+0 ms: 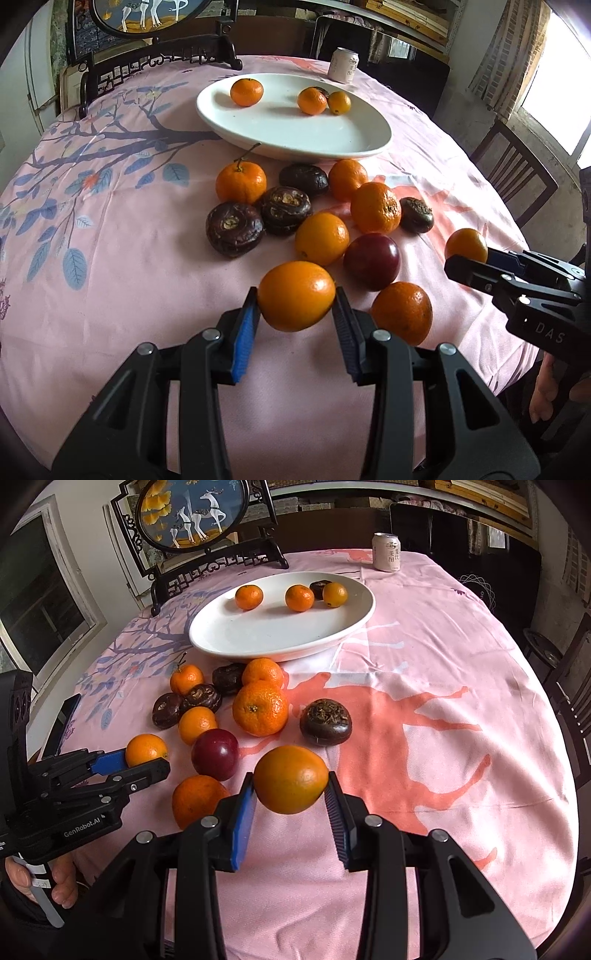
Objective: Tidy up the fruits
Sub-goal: 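Carry both fruits onto the white plate and open both grippers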
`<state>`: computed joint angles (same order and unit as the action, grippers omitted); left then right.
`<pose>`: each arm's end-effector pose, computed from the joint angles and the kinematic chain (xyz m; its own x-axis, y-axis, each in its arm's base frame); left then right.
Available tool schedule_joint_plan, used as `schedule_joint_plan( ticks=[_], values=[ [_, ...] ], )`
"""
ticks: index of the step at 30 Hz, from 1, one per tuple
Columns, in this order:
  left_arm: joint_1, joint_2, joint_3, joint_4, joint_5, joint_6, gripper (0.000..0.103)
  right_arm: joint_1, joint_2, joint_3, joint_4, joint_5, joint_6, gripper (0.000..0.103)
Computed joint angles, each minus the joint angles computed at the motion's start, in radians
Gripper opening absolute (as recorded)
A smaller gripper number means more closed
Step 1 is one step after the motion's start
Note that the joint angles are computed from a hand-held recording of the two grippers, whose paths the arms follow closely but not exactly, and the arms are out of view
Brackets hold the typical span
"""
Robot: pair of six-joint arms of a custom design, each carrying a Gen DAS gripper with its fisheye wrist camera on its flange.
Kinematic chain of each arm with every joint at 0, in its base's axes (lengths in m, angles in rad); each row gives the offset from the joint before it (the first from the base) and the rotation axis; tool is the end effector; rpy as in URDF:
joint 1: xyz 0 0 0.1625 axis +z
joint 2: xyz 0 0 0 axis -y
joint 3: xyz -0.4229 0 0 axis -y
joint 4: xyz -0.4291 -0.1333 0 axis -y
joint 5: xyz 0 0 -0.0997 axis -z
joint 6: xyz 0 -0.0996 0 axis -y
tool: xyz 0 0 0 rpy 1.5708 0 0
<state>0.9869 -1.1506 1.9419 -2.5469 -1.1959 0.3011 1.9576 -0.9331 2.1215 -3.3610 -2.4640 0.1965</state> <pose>-0.1832 -0.5852 0.1706 -0.6162 0.6795 -0.3982 0.7588 0.6477 -0.0687 0.2513 -0.4693 0.1092 -0.7933 0.3177 0.5193 -0.1591 0.7151 -0.6806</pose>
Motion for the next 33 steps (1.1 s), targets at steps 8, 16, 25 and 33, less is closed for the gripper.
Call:
schedule_joint_plan(
  ticks=[8, 16, 25, 33],
  values=[
    [-0.012, 0.044, -0.148, 0.045, -0.018, 0.029, 0.040, -0.002, -0.020, -0.095, 0.073, 0.048, -0.131, 0.038],
    [-0.006, 0.352, -0.577, 0.190, 0.038, -0.017, 0.040, -0.081, 0.045, -0.343, 0.165, 0.020, -0.304, 0.038],
    [0.015, 0.544, -0.795, 0.289, 0.079, -0.045, 0.041, -0.187, 0.068, -0.461, 0.304, 0.043, -0.301, 0.038],
    [0.021, 0.580, -0.832, 0.304, 0.086, -0.048, 0.041, -0.203, 0.089, -0.497, 0.334, 0.061, -0.311, 0.038]
  ],
)
